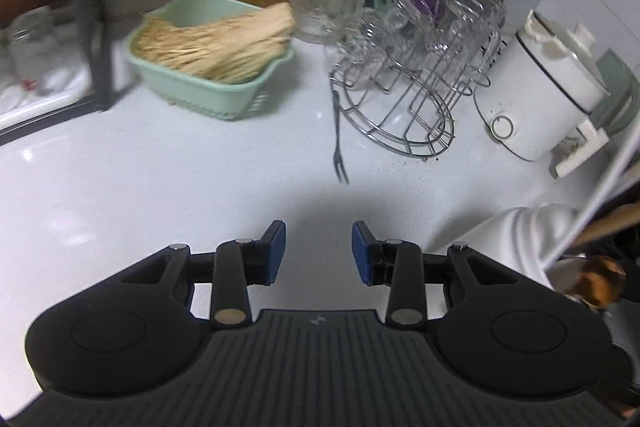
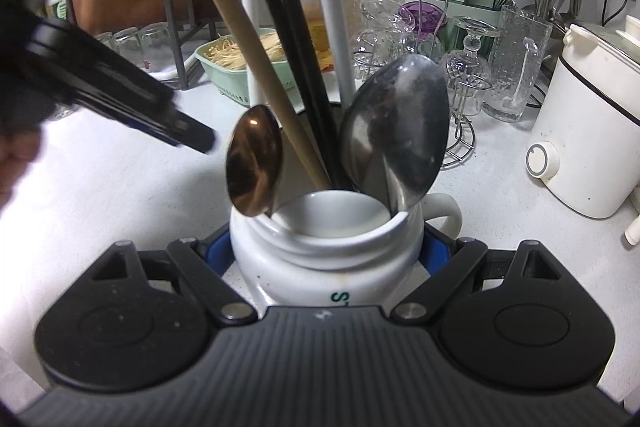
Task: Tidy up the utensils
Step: 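Move the left tool to the silver fork lying by the dish rack, then close the left tool on the silver fork handle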
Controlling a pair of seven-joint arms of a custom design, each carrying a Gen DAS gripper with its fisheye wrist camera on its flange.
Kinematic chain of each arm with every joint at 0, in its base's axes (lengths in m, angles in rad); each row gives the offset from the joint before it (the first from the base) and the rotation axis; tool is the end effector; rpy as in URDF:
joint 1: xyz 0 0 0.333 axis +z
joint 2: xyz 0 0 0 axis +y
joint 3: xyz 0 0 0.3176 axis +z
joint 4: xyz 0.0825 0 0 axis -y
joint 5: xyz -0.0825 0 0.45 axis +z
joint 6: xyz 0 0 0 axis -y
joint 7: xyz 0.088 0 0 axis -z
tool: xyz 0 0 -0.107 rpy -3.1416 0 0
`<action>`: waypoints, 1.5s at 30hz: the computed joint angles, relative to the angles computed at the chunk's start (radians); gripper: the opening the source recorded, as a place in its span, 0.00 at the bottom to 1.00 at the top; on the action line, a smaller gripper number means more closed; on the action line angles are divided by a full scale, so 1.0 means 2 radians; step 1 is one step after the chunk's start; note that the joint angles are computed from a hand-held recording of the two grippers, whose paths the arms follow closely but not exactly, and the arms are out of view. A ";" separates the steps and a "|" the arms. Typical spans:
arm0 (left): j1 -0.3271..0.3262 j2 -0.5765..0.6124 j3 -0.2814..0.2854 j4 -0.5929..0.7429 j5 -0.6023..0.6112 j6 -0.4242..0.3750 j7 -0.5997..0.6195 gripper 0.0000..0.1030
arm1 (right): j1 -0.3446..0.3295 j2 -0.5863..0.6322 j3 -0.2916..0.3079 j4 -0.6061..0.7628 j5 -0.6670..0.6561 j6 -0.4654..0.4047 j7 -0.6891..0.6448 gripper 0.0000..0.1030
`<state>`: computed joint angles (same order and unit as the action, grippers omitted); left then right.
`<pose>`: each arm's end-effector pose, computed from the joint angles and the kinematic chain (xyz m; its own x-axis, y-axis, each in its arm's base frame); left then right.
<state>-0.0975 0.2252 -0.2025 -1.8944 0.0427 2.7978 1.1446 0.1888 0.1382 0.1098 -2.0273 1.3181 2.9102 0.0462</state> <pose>0.6834 -0.2050 0.4348 0.0214 -0.9630 0.2686 -0.8014 -0.1772 -0.5713 0.6447 0.1348 0.3951 0.5672 -0.8233 0.0218 -0.4750 -0.3486 -0.8080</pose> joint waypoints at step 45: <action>0.077 0.195 -0.079 0.203 -0.300 -0.060 -0.121 0.06 | -0.002 -0.001 -0.004 0.002 0.016 -0.016 -0.026 0.89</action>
